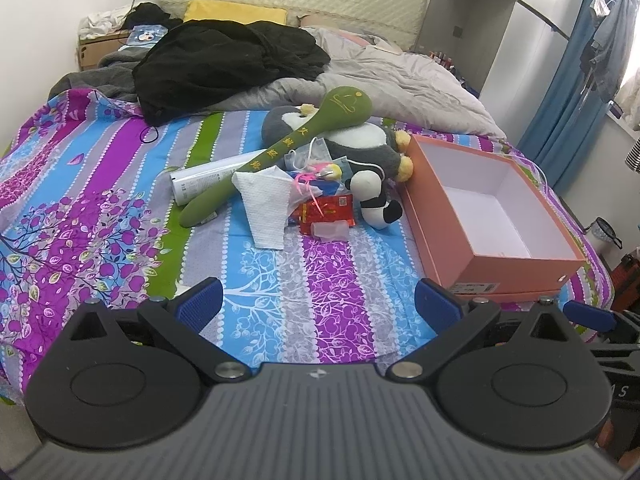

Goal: Organize soft objects
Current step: 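Move both tools toward the pile of items beside the pink box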

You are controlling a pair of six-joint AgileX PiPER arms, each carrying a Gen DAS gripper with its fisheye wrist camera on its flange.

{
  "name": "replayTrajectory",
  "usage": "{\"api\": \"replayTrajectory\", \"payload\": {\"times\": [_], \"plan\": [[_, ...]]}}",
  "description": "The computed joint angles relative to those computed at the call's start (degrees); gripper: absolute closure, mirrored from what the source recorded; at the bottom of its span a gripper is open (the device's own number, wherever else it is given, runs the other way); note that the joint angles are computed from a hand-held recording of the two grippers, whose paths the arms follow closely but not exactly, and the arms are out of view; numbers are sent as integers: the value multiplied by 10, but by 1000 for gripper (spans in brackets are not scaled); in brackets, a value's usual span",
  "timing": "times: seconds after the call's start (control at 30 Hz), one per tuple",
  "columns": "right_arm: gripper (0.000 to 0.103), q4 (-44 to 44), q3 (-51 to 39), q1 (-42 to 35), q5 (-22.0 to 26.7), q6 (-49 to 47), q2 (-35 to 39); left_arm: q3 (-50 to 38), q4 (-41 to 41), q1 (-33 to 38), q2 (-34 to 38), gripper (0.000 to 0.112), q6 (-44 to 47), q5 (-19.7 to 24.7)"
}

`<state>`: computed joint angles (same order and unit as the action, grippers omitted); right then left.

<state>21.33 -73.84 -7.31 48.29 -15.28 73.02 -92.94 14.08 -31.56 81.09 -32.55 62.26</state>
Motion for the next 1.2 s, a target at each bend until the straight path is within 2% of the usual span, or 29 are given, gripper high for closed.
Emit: {"api": "replayTrajectory", "payload": {"times": [0.43, 0.7, 0.9, 0.97, 1.0, 1.2], "plan": [[0, 10, -4, -2, 20, -8, 2, -1, -10, 4, 9, 9, 7, 2], [0, 1, 10, 5, -6, -18, -3, 4, -10, 6, 6, 9, 5, -1], [0, -46, -13, 15, 27, 9, 8, 7, -13, 9, 4, 9, 7, -1], [0, -33, -11, 11, 28, 7, 9, 8, -13, 9, 4, 9, 6, -1], [0, -7, 1, 6, 13, -3, 5, 9, -13, 10, 4, 9, 6, -2], [0, -4, 0, 5, 19, 0, 7, 11, -2, 7, 7, 9, 2, 2]]}}
